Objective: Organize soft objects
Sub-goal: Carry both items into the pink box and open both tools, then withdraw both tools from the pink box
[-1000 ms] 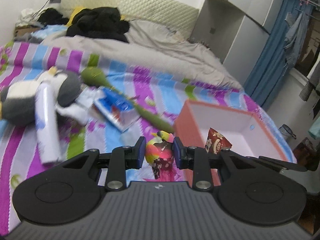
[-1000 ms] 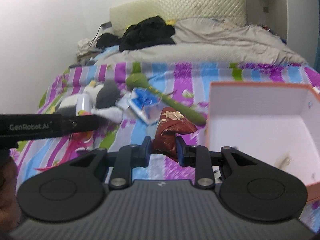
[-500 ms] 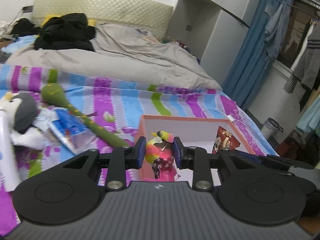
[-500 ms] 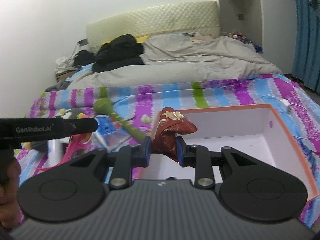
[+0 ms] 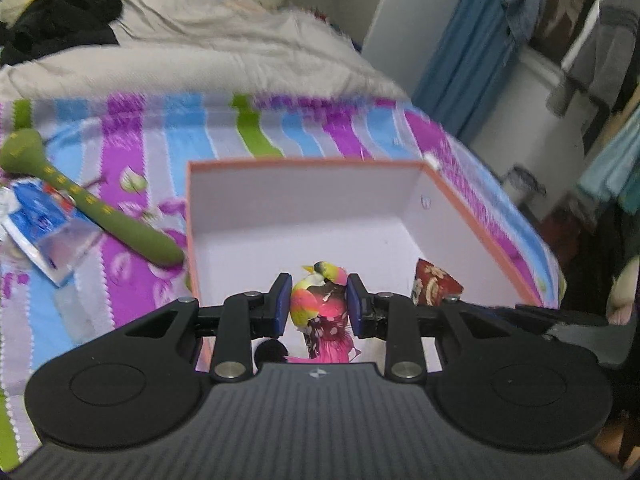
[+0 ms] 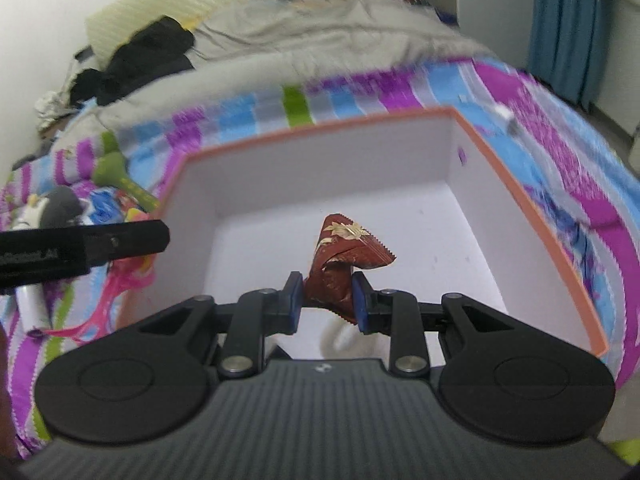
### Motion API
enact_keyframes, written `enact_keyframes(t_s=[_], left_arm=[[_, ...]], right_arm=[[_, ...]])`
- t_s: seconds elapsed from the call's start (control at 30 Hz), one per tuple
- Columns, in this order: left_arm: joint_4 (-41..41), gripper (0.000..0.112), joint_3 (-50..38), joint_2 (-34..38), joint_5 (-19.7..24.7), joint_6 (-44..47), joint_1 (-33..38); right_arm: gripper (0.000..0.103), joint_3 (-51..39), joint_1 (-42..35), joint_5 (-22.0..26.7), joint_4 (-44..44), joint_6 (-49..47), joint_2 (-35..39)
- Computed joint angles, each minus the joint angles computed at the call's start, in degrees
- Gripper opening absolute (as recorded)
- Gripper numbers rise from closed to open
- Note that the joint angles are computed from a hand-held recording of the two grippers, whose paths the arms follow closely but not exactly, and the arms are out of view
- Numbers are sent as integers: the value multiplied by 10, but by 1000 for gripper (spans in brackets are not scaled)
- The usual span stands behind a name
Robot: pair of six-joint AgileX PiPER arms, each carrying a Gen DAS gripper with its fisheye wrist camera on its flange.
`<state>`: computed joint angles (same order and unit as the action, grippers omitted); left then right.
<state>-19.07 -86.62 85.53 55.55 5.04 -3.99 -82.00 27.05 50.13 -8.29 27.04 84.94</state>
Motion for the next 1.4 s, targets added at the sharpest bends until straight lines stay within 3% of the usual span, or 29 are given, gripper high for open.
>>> enact_keyframes(t_s=[0.27,0.53,0.73,1.1,1.4], left_arm=[[14,34,-5,41,0,6,-32],[10,54,8,23,-14,11,-36],[9,54,19,-18,-13,10,-21],[5,54,48,-146,2,26,15],[-66,54,80,-265,60,81,121]], right_arm=[[30,39,-45,-11,61,-30,12],[37,51,-63,-12,80,-34,0],[38,47,-53,-9,70,-21,-24],[38,27,37,8,-35,67,-91],[38,25,156,38,-137,165,-146]])
